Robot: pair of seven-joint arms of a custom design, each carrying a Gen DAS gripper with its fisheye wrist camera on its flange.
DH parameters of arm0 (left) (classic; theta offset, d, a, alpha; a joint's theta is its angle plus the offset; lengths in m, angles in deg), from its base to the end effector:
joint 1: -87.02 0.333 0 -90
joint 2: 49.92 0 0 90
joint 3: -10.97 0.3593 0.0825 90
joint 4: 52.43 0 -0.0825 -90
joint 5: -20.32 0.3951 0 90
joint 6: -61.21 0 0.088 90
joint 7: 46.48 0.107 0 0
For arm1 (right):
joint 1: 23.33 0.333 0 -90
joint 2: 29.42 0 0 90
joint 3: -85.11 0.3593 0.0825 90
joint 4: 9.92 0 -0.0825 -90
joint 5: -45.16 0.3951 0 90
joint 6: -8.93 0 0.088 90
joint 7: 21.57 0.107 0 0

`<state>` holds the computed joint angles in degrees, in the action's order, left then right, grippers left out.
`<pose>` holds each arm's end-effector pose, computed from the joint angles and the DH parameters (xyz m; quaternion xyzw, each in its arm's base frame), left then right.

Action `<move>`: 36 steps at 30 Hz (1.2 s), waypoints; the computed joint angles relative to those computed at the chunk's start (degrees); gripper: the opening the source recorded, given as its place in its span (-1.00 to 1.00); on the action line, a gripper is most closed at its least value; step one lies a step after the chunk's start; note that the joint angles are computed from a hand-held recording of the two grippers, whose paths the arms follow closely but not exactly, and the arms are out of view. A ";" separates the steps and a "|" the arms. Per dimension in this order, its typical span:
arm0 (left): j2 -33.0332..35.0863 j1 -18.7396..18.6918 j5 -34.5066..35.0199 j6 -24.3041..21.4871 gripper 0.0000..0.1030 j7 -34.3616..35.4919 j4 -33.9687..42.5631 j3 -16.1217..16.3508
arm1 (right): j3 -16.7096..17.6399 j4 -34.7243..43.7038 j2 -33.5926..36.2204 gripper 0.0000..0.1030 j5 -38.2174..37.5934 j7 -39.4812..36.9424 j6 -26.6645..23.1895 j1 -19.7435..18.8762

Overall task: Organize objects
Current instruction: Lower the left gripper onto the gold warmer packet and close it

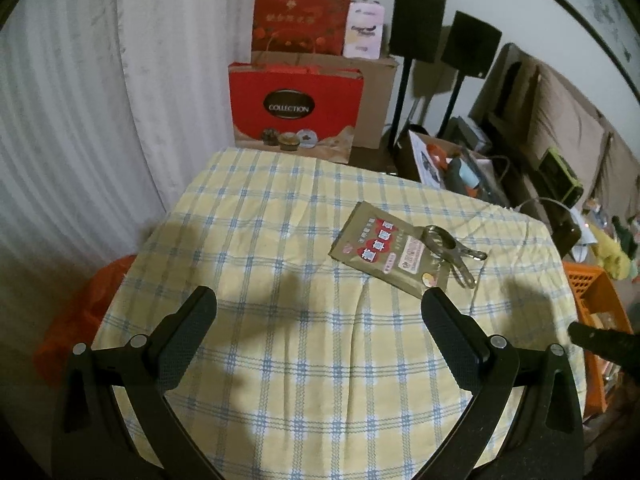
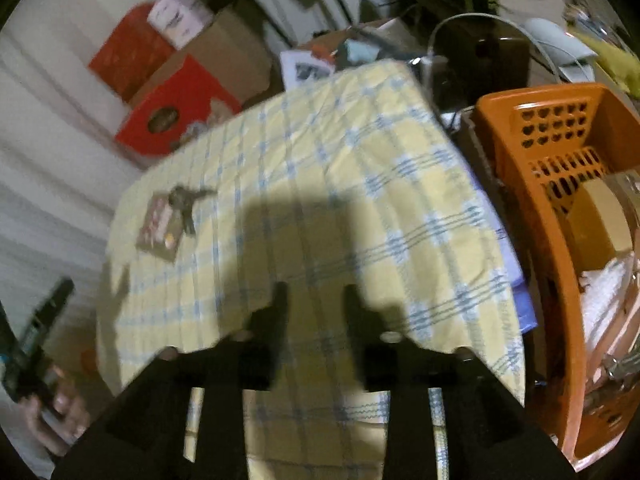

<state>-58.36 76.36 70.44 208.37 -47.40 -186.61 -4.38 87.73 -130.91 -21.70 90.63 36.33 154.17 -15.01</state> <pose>0.4569 -0.2405 0.4613 -0.7967 0.4946 -0.2270 0.2629 0.5933 0.1057 0.4151 -0.7235 0.6230 0.0419 0.2943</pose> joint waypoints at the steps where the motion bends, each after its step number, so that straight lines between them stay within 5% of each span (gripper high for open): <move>1: 0.07 0.09 0.16 0.08 0.99 -0.15 -0.05 0.07 | -0.06 -0.01 -0.13 0.01 0.88 0.42 0.67 -0.11; 3: 0.48 0.17 -0.06 -0.31 0.99 0.09 0.06 0.21 | -0.17 -0.08 -0.24 0.42 0.91 3.28 2.58 0.23; 8: 1.28 0.45 -0.49 0.21 0.99 0.14 -0.10 0.85 | 1.07 1.66 1.19 0.47 -2.36 6.56 4.43 2.25; 13: 1.09 0.79 -0.59 0.77 0.99 0.26 -0.90 1.23 | 2.19 3.53 4.05 0.55 -16.09 10.90 13.99 8.34; 18: 0.10 1.23 -1.04 0.98 0.99 0.68 -1.58 1.32 | 4.90 11.41 10.80 0.63 -22.50 5.35 16.67 10.50; 22: -0.99 1.77 -2.13 3.03 0.99 1.23 -2.63 1.74 | 1.81 18.00 16.60 0.41 -31.11 7.09 13.24 14.60; 26: -1.84 2.82 -2.99 6.50 0.99 1.73 -3.40 1.78 | 2.50 18.90 18.49 -0.43 -33.39 6.93 11.41 14.20; 32: 2.46 1.66 -8.19 4.64 0.99 13.00 1.61 1.83 | 9.35 11.65 13.88 -0.51 -17.44 1.73 16.09 6.57; 36: 7.90 1.06 -5.27 8.69 0.99 20.52 6.90 2.38 | 11.80 5.34 8.58 -0.51 -4.76 -3.71 19.19 2.65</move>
